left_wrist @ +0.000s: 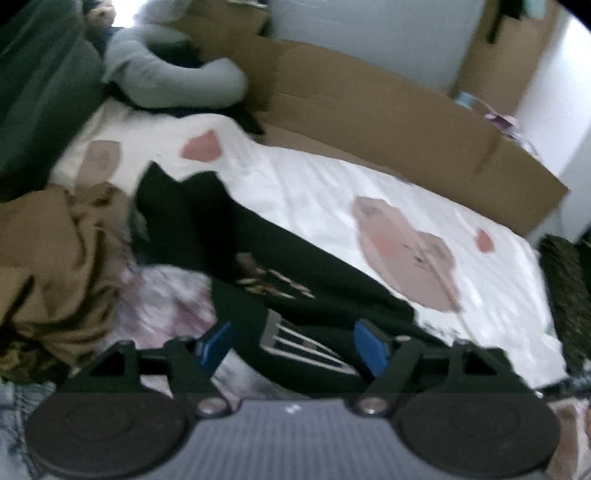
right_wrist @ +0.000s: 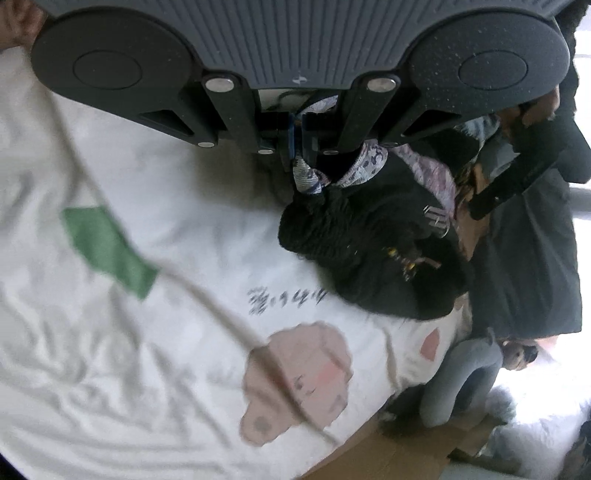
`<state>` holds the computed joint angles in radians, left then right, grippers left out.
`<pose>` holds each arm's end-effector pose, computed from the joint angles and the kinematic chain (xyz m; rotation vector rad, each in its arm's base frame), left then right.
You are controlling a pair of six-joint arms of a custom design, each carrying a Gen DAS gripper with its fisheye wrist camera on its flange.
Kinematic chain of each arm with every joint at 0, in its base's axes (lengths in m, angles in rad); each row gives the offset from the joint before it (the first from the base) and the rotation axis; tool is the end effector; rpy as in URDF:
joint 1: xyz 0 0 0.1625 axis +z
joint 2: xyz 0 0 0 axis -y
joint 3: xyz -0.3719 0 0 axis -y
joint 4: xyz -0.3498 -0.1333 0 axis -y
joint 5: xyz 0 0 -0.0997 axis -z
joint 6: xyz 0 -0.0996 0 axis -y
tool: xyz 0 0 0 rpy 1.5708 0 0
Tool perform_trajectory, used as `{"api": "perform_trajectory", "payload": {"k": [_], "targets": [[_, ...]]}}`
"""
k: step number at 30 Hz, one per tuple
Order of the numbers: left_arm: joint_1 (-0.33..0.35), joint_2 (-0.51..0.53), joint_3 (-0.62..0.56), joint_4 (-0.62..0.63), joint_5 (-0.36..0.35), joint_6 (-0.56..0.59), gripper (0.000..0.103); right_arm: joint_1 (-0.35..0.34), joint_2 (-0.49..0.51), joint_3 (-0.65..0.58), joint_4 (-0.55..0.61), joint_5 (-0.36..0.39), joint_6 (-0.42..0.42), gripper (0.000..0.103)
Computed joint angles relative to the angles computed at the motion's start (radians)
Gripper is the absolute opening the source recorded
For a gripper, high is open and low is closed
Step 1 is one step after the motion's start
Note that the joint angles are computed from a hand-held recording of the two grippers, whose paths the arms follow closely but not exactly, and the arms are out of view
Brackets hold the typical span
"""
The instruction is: Fold clothes
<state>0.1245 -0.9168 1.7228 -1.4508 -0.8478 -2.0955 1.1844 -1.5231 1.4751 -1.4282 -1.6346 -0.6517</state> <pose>-0.4403 -0.2559 0.0807 -0.3041 2.1887 -1.0201 -0.0546 -0.4711 0.4424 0.4184 -3.1000 -0.1781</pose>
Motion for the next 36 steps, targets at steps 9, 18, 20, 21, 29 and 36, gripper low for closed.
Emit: {"api": "perform_trajectory", "payload": {"k": [9, 18, 20, 21, 29, 36], "targets": [[0.016, -0.014, 0.020, 0.068, -0.020, -0.090, 0.085, -0.014, 0.026, -0.073, -0.087, -0.041, -0.012, 0.001], [0.018, 0.002, 0.056, -0.003, -0.007, -0.118, 0.087, -0.035, 0.048, -0.135, -0.177, -0.054, -0.028, 0.001], [0.018, 0.006, 0.063, -0.014, 0.000, -0.137, 0.087, -0.040, 0.052, -0.147, -0.198, -0.056, -0.025, 0.000], [0.019, 0.008, 0.067, -0.018, 0.003, -0.146, 0.088, -0.041, 0.056, -0.153, -0.210, -0.057, -0.023, 0.000], [0.059, 0.002, 0.098, -0.022, 0.039, -0.161, 0.089, -0.038, 0.105, -0.229, -0.310, -0.067, -0.003, 0.000], [0.113, -0.032, 0.177, -0.130, 0.095, -0.077, 0.090, -0.038, 0.141, -0.278, -0.327, -0.077, 0.020, 0.000]]}}
